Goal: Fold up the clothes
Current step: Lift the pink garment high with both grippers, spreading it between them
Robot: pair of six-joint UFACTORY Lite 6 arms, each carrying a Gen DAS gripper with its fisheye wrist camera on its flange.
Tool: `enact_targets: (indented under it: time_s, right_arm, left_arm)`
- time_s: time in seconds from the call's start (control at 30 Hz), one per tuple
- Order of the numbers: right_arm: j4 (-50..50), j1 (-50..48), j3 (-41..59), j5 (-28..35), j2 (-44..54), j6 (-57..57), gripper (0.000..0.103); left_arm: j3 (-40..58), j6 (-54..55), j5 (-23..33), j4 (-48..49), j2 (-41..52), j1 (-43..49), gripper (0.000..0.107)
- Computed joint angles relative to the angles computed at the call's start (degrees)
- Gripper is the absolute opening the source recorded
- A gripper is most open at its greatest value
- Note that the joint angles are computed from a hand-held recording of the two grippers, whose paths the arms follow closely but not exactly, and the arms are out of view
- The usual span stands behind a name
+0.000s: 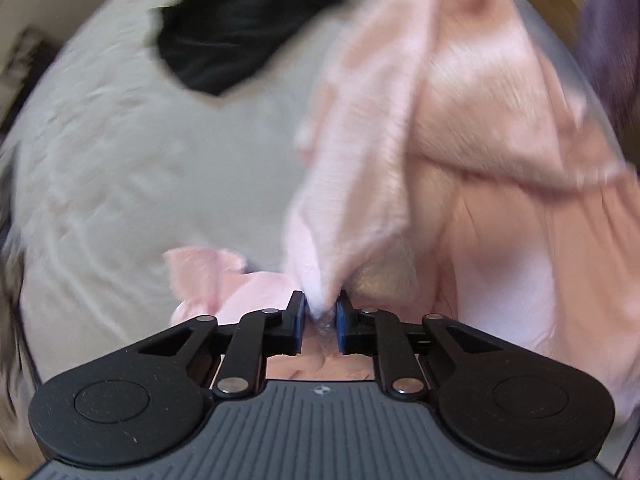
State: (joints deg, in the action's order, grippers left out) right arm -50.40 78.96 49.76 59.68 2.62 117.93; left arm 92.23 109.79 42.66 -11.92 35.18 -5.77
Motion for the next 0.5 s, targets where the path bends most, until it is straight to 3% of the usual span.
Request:
enact_targets:
  time_s: [0.2, 0.5]
  right_arm:
    - [-1.8, 2.0, 4.0, 6.3, 1.2, 0.4, 0.005]
    - [-11.0, 8.2, 20.9, 24.5, 8.4, -2.0, 0.005]
  left_arm:
    - [3.3, -2.7, 8.8, -10.5, -6.2, 8.4, 0.010]
    - [8.6, -9.3, 25.3, -22.0, -19.5, 24.2, 0.008]
